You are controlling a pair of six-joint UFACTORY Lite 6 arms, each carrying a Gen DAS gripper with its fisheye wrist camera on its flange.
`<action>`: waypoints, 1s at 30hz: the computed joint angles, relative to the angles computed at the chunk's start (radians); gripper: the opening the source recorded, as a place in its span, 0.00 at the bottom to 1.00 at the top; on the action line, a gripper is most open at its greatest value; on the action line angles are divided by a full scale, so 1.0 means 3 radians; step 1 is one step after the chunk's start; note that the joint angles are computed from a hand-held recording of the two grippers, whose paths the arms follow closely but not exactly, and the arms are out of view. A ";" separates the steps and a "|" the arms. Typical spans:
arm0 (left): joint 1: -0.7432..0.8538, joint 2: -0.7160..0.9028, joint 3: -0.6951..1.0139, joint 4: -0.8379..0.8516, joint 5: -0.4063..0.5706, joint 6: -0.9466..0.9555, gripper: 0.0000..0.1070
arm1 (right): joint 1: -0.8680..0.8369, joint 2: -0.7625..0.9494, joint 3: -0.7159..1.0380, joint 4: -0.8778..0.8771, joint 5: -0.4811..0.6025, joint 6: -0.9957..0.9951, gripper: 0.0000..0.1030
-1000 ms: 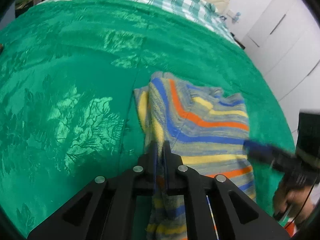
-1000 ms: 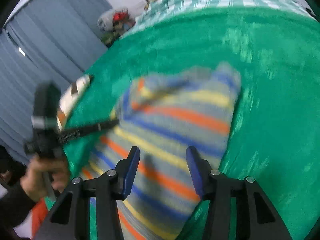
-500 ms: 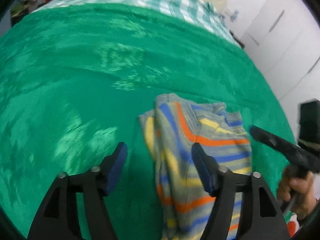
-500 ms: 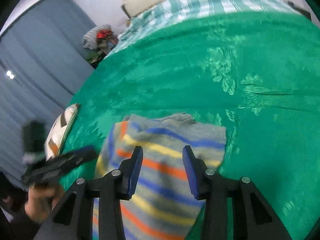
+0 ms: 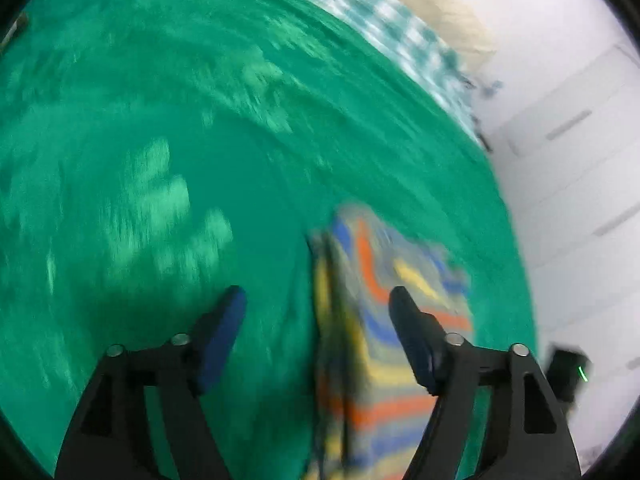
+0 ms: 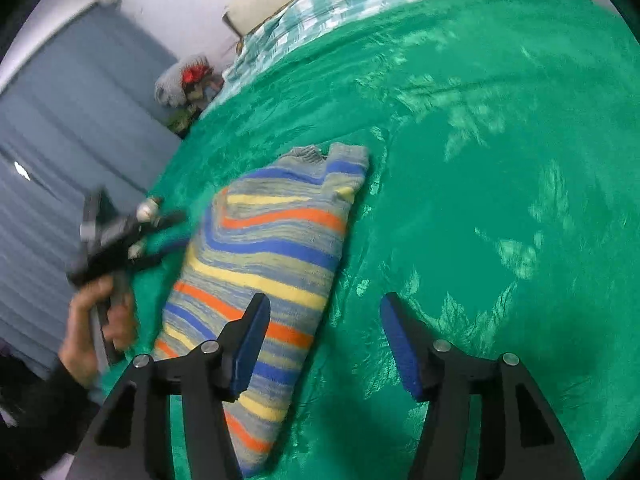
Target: Fold small clothes
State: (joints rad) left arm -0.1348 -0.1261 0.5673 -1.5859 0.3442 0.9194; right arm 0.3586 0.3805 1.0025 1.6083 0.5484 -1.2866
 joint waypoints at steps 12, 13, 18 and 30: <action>-0.0638 0.0396 0.0159 -0.0781 0.0280 0.0712 0.15 | 0.0376 0.0881 0.0821 0.0497 0.0317 0.0136 0.21; -0.0715 0.0184 0.0150 -0.0653 0.0184 0.0606 0.15 | 0.0400 0.0723 0.0731 0.0522 0.0267 0.0074 0.21; -0.0882 -0.0347 0.0422 0.0568 -0.0043 -0.0662 0.15 | 0.0413 0.0075 0.0663 0.0141 0.0153 0.0424 0.21; -0.1278 0.0192 0.0385 0.3158 -0.0488 -0.3463 0.52 | 0.0205 -0.0057 0.0379 -0.2215 -0.0677 0.2367 0.47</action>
